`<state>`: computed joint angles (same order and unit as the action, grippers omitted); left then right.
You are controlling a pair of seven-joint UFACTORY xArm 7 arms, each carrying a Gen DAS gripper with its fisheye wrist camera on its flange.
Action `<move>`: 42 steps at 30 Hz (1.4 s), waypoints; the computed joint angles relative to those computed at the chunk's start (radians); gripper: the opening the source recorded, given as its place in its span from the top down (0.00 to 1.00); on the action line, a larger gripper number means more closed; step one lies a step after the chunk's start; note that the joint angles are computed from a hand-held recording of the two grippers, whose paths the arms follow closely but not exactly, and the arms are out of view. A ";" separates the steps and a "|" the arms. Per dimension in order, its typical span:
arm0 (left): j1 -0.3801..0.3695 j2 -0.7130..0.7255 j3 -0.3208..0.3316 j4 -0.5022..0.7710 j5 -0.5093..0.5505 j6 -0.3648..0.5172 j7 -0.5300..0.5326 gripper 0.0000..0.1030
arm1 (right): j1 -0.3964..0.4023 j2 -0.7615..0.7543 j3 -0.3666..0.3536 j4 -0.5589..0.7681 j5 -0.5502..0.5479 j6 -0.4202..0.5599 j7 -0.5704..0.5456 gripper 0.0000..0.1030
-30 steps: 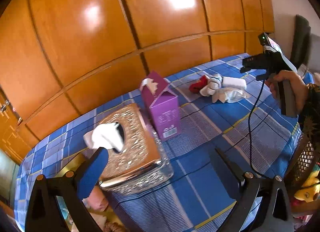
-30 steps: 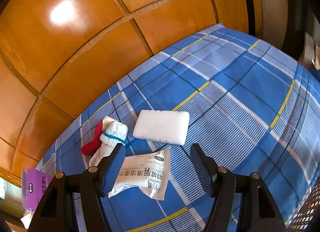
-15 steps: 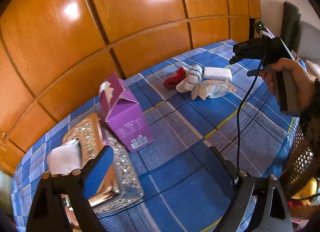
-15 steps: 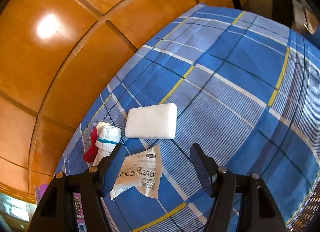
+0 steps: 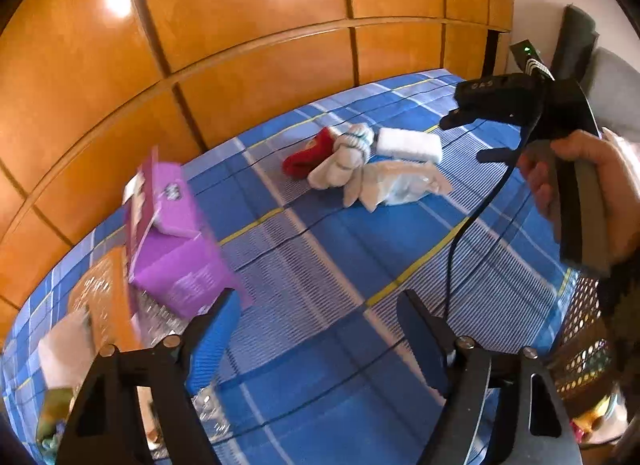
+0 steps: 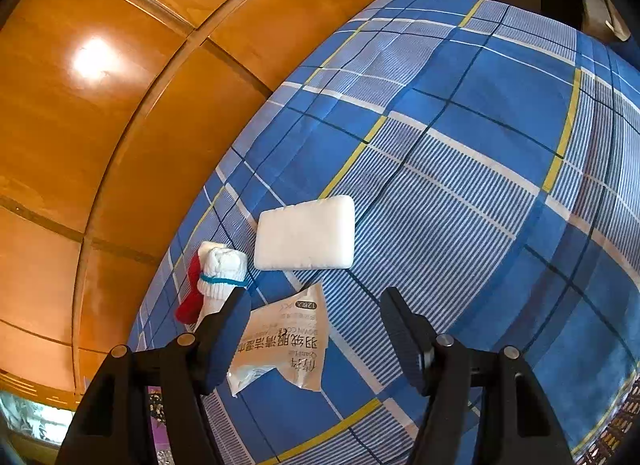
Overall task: Organize soft objects
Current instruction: 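Lower the left tool onto the white knit glove and close it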
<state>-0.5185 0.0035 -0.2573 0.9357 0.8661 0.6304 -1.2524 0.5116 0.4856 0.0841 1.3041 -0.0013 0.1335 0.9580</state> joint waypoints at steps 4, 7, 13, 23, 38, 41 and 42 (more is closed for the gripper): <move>-0.004 0.075 0.017 0.084 0.000 0.001 0.031 0.40 | -0.018 -0.004 0.020 -0.012 0.017 -0.021 -0.010 0.34; -0.004 0.133 0.047 0.144 -0.045 -0.036 0.050 0.43 | -0.042 -0.003 0.049 -0.019 0.039 -0.037 -0.030 0.34; -0.035 0.282 0.115 0.319 -0.093 -0.015 0.108 0.43 | -0.076 -0.003 0.092 -0.030 0.081 -0.065 -0.073 0.34; -0.084 0.567 0.211 0.667 -0.220 0.046 0.321 0.51 | -0.164 0.009 0.201 -0.040 0.167 -0.109 -0.153 0.34; -0.092 0.834 0.281 0.988 -0.459 0.075 0.556 0.60 | -0.222 0.027 0.281 -0.038 0.234 -0.128 -0.234 0.34; -0.122 0.697 0.325 0.775 -0.415 -0.083 0.470 0.62 | -0.205 0.022 0.261 -0.041 0.234 -0.139 -0.232 0.33; -0.132 0.661 0.336 0.724 -0.395 -0.114 0.442 0.62 | -0.203 0.020 0.259 -0.042 0.233 -0.140 -0.232 0.34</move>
